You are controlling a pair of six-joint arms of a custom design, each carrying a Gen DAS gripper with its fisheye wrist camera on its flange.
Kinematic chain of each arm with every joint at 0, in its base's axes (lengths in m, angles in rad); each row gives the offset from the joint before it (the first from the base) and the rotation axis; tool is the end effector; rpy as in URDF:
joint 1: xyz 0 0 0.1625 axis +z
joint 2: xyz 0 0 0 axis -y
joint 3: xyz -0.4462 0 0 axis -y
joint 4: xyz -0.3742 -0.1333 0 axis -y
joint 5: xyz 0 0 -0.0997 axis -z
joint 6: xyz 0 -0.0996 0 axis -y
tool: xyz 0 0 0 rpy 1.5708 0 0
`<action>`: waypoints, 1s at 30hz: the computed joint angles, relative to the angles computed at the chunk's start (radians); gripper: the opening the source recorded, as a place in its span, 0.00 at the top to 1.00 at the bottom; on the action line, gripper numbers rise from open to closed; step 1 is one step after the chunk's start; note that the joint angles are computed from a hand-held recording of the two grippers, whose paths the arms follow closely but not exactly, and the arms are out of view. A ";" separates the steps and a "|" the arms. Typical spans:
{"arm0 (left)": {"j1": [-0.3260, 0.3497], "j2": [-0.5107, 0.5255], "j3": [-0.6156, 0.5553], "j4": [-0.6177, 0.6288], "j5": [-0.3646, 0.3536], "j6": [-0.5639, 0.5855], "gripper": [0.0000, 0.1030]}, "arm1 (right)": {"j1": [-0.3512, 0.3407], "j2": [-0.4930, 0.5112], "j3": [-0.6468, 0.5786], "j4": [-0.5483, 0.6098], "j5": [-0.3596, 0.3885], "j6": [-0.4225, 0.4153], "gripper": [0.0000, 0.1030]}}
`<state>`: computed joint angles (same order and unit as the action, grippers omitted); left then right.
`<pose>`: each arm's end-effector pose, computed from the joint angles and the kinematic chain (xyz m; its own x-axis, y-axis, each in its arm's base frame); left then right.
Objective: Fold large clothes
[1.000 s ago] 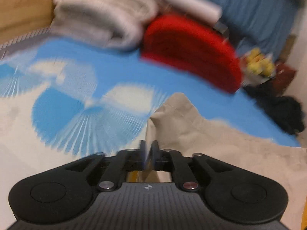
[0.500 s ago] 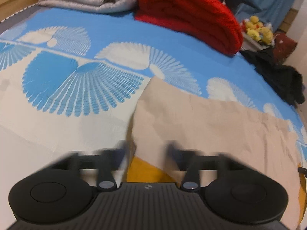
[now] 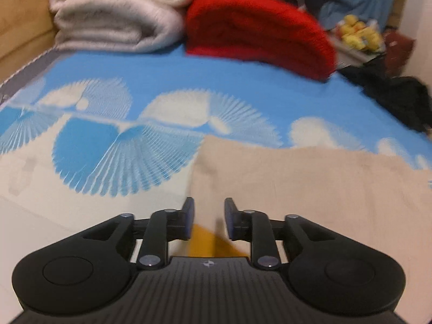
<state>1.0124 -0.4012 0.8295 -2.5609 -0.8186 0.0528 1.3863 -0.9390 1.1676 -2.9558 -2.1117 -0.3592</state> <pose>-0.2925 -0.8482 0.1729 -0.7873 0.1160 -0.6055 0.4906 0.7126 -0.5015 -0.0563 -0.7487 0.4947 -0.7339 0.4419 0.5159 -0.1967 0.5887 -0.7841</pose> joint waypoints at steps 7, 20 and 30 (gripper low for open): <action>-0.022 -0.126 0.221 0.148 -0.122 0.100 0.63 | -0.008 -0.176 0.280 -0.155 0.204 -0.139 0.87; -0.060 -0.273 0.435 0.476 0.097 -0.051 0.39 | -0.003 -0.322 0.492 0.042 -0.197 -0.159 0.76; -0.267 -0.403 0.708 -0.074 0.191 -0.132 0.00 | 0.166 -0.489 0.760 -0.572 0.053 -0.284 0.25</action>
<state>0.7455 -0.8045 1.5380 -2.6351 -0.6279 -0.0790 1.5519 -1.4284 1.9276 -3.5276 -2.0590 -0.6431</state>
